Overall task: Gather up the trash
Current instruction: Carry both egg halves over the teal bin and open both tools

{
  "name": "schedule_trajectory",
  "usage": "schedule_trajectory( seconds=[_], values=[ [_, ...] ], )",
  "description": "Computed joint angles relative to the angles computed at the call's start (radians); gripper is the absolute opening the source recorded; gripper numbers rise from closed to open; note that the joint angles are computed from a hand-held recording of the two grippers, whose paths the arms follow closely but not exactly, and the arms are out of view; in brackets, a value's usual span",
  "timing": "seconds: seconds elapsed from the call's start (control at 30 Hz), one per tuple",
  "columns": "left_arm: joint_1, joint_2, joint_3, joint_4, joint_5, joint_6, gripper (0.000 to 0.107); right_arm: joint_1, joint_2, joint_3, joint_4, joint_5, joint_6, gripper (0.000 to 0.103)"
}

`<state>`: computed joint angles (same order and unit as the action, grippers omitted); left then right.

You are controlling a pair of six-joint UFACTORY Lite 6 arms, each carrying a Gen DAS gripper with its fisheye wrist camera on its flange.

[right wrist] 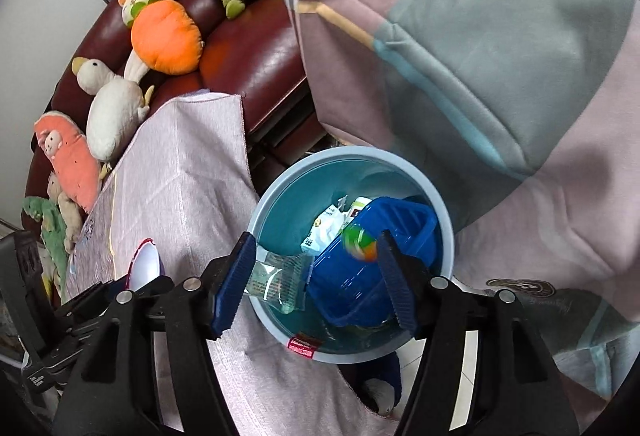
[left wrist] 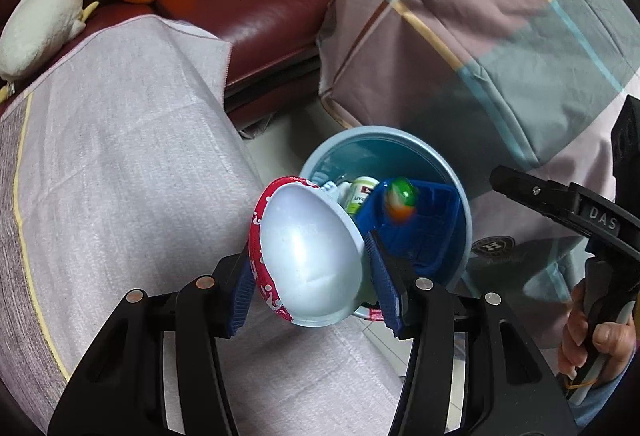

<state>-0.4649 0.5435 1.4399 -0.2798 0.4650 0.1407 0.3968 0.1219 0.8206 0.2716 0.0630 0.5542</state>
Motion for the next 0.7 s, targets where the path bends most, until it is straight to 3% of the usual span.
schedule_trajectory(
  seconds=[0.1, 0.23, 0.43, 0.6, 0.7],
  values=[
    [-0.018, 0.027, 0.026, 0.009, 0.009, -0.014, 0.053, -0.017, -0.024, -0.033, 0.15, -0.006, -0.153, 0.065],
    [-0.051, 0.073, 0.074, 0.023, 0.019, -0.036, 0.053, -0.037, -0.052, -0.067, 0.178, -0.011, -0.184, 0.067],
    [-0.097, 0.153, 0.162, 0.024, 0.042, -0.038, 0.053, -0.078, -0.078, -0.108, 0.526, -0.013, -0.55, 0.067],
    [-0.114, 0.215, 0.228, 0.013, 0.055, -0.035, 0.053, -0.1, -0.08, -0.119, 0.517, -0.008, -0.547, 0.067],
    [-0.116, 0.245, 0.259, 0.02, 0.061, -0.046, 0.054, -0.114, -0.076, -0.125, 0.609, -0.001, -0.648, 0.067]
  ],
)
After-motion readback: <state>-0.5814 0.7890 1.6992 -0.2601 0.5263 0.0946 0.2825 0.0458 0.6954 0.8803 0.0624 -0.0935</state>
